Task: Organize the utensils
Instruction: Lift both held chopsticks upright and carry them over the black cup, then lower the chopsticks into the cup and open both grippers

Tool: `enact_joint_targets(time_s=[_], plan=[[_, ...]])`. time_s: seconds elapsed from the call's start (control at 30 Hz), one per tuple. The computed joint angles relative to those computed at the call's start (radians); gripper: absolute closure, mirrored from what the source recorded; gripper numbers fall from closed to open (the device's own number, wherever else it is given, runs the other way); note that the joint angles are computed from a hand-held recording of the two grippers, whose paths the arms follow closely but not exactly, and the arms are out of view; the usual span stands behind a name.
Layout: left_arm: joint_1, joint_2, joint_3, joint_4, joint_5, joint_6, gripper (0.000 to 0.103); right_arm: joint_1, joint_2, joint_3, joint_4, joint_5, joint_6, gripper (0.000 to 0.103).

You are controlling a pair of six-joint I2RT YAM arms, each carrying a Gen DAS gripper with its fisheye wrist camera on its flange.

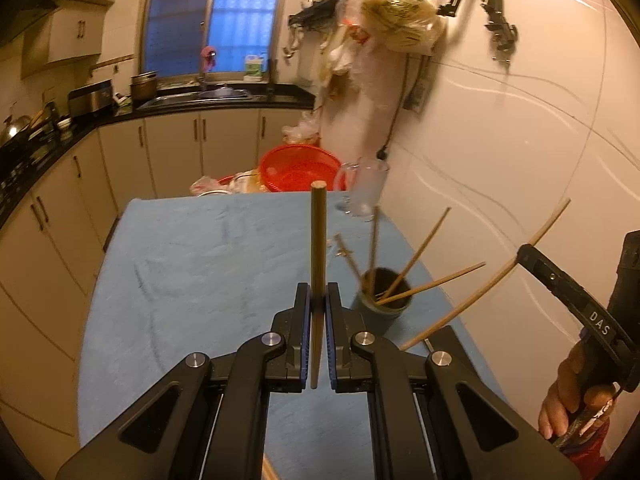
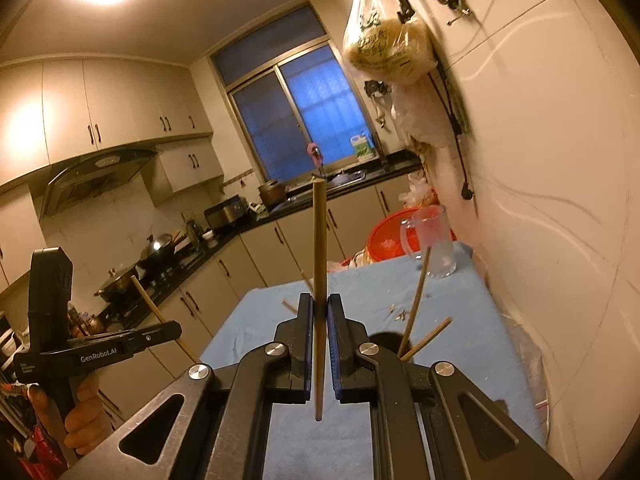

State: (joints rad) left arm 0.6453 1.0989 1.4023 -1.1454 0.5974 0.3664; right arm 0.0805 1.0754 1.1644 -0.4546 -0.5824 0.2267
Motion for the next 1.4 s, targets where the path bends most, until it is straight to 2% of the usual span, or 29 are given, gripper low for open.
enact_joint_targets(time_s=[0.43, 0.7, 0.97, 1.17, 1.4], plan=[[-0.253, 0.050, 0.101, 0.075, -0.121, -0.170, 0.097, -0.089, 0.062, 0.062, 0.023, -0.051, 0.006, 0.095], [-0.387, 0.118, 0.167, 0.141, -0.189, -0.262, 0.097, -0.099, 0.131, 0.111, 0.051, -0.037, 0.021, 0.095], [-0.460, 0.200, 0.187, 0.218, -0.215, -0.324, 0.097, -0.074, 0.205, 0.150, 0.065, 0.025, -0.007, 0.095], [-0.486, 0.238, 0.133, 0.288, -0.233, -0.332, 0.097, -0.035, 0.252, 0.151, 0.076, 0.078, -0.036, 0.095], [-0.495, 0.273, 0.082, 0.312, -0.256, -0.322, 0.097, 0.029, 0.286, 0.136, 0.083, 0.157, -0.097, 0.095]])
